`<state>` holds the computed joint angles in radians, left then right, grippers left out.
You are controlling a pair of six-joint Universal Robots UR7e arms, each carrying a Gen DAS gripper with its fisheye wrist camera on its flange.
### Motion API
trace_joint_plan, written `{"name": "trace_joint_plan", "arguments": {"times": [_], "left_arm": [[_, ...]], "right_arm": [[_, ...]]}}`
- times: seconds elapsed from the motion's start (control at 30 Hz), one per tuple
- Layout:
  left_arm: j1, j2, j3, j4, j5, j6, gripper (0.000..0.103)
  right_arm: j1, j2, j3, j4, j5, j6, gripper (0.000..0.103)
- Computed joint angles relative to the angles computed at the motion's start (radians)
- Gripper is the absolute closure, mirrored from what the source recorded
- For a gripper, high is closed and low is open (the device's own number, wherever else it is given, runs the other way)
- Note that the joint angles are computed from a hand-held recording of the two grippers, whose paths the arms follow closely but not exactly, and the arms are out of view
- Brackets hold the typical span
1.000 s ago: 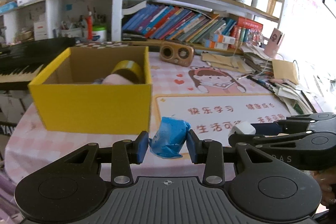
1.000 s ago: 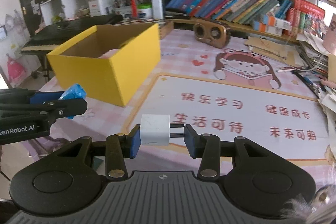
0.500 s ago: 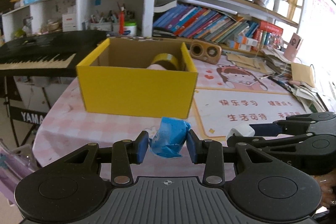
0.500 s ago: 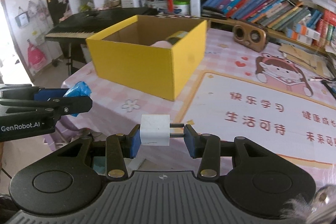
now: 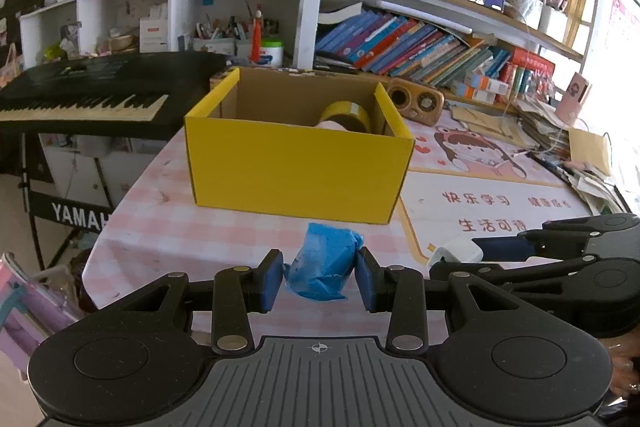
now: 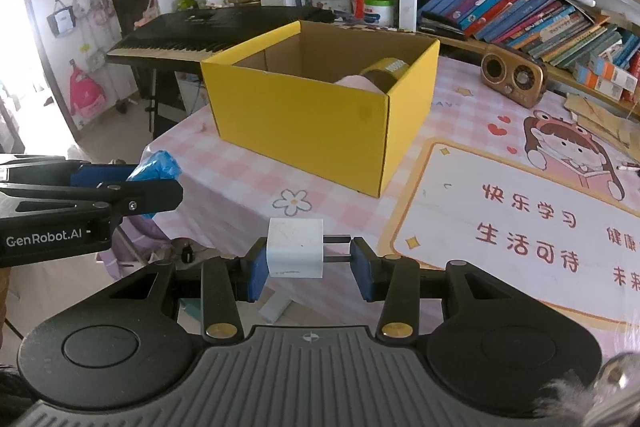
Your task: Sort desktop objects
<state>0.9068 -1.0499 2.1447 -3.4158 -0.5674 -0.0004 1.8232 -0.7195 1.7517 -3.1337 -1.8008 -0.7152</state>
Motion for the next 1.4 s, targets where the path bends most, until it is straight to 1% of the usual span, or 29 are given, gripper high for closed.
{"name": "trace_joint_plan", "arguments": {"times": [0.17, 0.37, 0.6, 0.77, 0.93, 1.13, 1.4], "left_arm": [[0.016, -0.005, -0.014, -0.041, -0.017, 0.046, 0.066], [0.049, 0.014, -0.081, -0.104, -0.041, 0.126, 0.066], [0.089, 0.073, -0.223, -0.185, -0.062, 0.273, 0.066], [0.124, 0.119, -0.339, -0.185, -0.082, 0.339, 0.066], [0.166, 0.176, -0.462, -0.139, -0.094, 0.359, 0.066], [0.204, 0.237, -0.580, -0.044, -0.097, 0.344, 0.066], [0.242, 0.306, -0.698, 0.146, -0.088, 0.302, 0.066]], "right_arm": [[0.013, 0.014, -0.028, 0.007, -0.004, -0.001, 0.062], [0.025, 0.045, -0.095, 0.019, -0.004, 0.001, 0.062], [0.029, 0.099, -0.227, 0.046, 0.036, -0.011, 0.063], [0.029, 0.169, -0.376, 0.101, 0.061, -0.016, 0.063], [0.025, 0.258, -0.557, 0.199, 0.074, -0.031, 0.063], [0.019, 0.366, -0.772, 0.328, 0.073, -0.058, 0.062], [0.015, 0.527, -1.091, 0.530, 0.069, -0.071, 0.062]]}}
